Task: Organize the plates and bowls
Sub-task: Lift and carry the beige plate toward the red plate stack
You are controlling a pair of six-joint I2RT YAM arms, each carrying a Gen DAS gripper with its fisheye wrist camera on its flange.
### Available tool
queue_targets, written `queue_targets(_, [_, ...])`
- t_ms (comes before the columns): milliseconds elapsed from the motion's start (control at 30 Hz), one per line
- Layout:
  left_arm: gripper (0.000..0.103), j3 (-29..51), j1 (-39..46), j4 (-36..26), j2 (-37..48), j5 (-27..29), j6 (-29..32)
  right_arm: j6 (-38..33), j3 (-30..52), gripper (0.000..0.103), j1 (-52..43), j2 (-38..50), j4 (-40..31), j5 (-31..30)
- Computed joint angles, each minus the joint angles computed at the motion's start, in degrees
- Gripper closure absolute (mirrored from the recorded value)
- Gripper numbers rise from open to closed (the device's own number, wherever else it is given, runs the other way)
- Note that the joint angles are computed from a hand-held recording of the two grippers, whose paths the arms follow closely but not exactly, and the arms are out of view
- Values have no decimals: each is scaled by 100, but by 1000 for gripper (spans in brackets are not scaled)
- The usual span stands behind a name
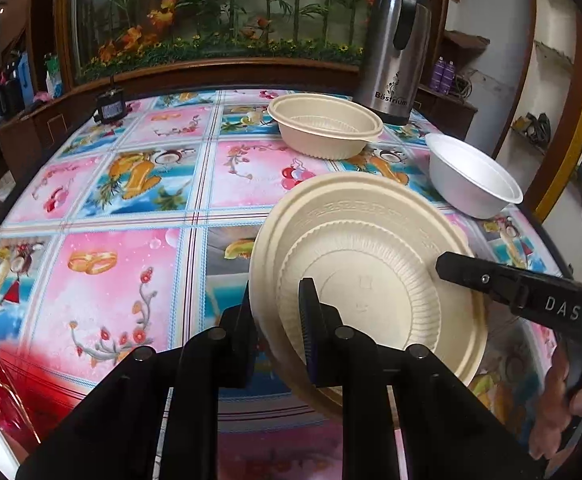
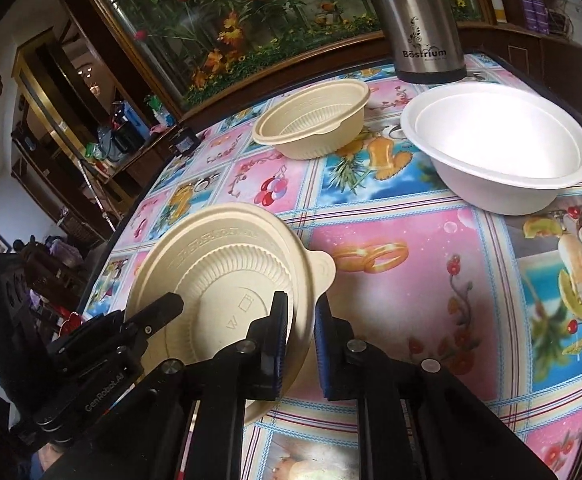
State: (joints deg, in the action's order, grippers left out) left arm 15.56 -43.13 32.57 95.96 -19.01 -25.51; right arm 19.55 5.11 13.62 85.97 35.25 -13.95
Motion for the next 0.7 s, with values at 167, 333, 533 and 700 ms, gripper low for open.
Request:
queue_targets(167, [87, -29, -175, 0, -30, -441, 30, -19, -11, 91, 175, -105, -32, 179])
queue_targets(333, [87, -95, -267, 66, -93, -734, 82, -3, -1, 91, 172, 93, 172, 40])
queue_targets(533, [87, -109, -439, 80, -112, -1157, 138, 22, -65, 91, 263, 70, 360, 107])
queue_targets(700, [87, -111, -470, 107, -91, -1247, 131, 18, -111, 91, 321, 15, 432, 134])
